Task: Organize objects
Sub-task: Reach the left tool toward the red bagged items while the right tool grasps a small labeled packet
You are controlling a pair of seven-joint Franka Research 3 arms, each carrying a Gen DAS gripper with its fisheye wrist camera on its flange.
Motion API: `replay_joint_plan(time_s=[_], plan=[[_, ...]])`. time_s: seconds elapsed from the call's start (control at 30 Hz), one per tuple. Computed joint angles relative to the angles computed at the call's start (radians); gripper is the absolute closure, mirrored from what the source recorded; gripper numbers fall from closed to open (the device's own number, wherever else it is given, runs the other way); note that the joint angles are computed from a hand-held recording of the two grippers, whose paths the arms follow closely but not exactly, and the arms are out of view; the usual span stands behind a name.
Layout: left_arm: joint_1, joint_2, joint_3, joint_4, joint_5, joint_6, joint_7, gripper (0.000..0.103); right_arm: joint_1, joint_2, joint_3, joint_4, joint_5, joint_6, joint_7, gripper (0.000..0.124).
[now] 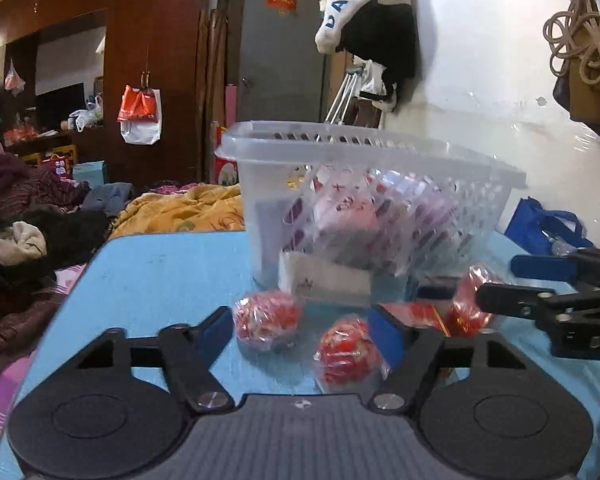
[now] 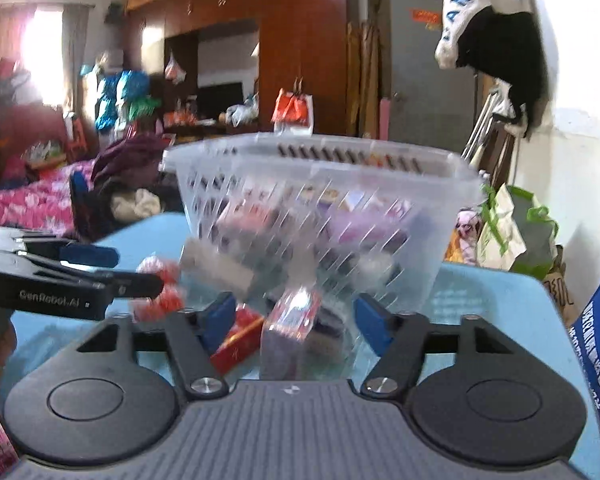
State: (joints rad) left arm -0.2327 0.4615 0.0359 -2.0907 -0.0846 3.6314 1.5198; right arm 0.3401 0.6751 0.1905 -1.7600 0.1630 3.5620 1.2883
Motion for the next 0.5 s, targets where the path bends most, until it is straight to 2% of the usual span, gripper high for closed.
replay_joint_plan(time_s=[0.07,0.17,0.3,0.43,0.5], plan=[[-0.002,-0.001,-0.005,-0.016,0.003,0.020,-0.001,0.033,0.017,0.000,-0.017,0.003,0.024,-0.018,-0.003,0.067],[-0.017,-0.010,-0.005,-0.033,-0.003,0.028,0.022,0.037,-0.030,0.006,0.027,-0.004,-0.012,-0.004,0.017,0.075],[-0.100,-0.004,0.034,-0.044,-0.103,0.024,0.115,0.037,-0.050,0.008,0.037,-0.010,-0.041,0.004,0.033,0.091],[-0.097,0.000,0.027,-0.035,-0.137,0.005,0.114,0.037,-0.055,0.019,0.042,0.007,-0.060,-0.008,0.042,0.093],[-0.103,0.002,0.033,-0.022,-0.144,-0.029,0.121,0.037,-0.062,0.021,0.048,0.008,-0.071,-0.009,0.046,0.093]])
